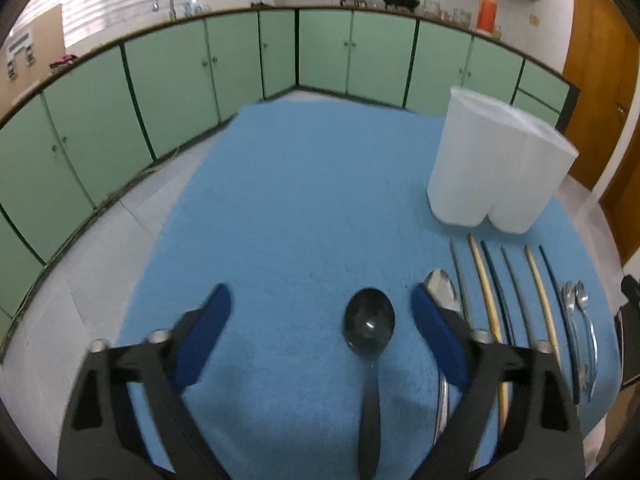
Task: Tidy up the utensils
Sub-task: 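Close the left tool on the black spoon while the right tool approaches the silver spoons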
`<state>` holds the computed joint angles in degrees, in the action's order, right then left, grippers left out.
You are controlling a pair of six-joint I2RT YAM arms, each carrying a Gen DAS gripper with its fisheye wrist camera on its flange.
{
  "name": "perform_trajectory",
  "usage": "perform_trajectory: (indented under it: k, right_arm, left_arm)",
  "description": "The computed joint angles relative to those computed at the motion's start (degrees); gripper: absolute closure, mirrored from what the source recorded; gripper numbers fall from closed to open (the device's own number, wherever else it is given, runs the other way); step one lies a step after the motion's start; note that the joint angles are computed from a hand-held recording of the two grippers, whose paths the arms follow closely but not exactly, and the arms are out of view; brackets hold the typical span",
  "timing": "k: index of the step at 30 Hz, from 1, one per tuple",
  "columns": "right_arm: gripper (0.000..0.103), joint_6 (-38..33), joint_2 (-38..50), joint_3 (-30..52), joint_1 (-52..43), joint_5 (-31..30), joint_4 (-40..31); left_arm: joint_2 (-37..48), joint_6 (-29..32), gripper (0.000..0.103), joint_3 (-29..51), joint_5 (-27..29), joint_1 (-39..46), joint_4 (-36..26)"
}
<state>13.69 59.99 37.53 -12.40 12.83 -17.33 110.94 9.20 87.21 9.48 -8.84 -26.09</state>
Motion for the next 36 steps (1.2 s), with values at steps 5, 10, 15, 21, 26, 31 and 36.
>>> perform_trajectory:
  k: [5, 10, 15, 21, 26, 31, 36]
  right_arm:
    - [0.022, -1.2, 2.6, -0.3, -0.4, -0.5, 2.0]
    - [0.025, -1.6, 5.0, -0.5, -0.5, -1.3, 3.9]
    - [0.026, -1.9, 7.3, -0.6, -0.6, -1.4, 5.5]
    - [0.026, -2.5, 9.7, -0.1, -1.6, -1.8, 6.5]
    - [0.027, -3.1, 11.1, 0.6, -2.2, -1.8, 6.9]
    - [0.035, -3.0, 12.4, 1.1, -2.2, -2.0, 6.7]
    - [0.042, -2.9, 12.5, 0.7, -2.8, -2.9, 5.4]
  left_arm:
    - [3.9, 0.0, 0.028, 2.4, 0.0, -1.2, -1.7]
    - [5.6, 0.8, 0.028, 3.1, -0.4, -2.2, -1.9]
    - [8.5, 1.1, 0.031, 5.7, -1.2, -2.6, -2.6]
    - [8.9, 1.5, 0.044, 6.5, -0.5, -3.1, -2.6]
    - [6.7, 1.6, 0.05, 3.1, 0.2, -3.0, -1.2]
    - [4.1, 1.9, 0.063, -1.2, 0.5, -3.1, 1.2]
    - [2.2, 2.1, 0.069, -4.3, 1.0, -3.0, 3.2]
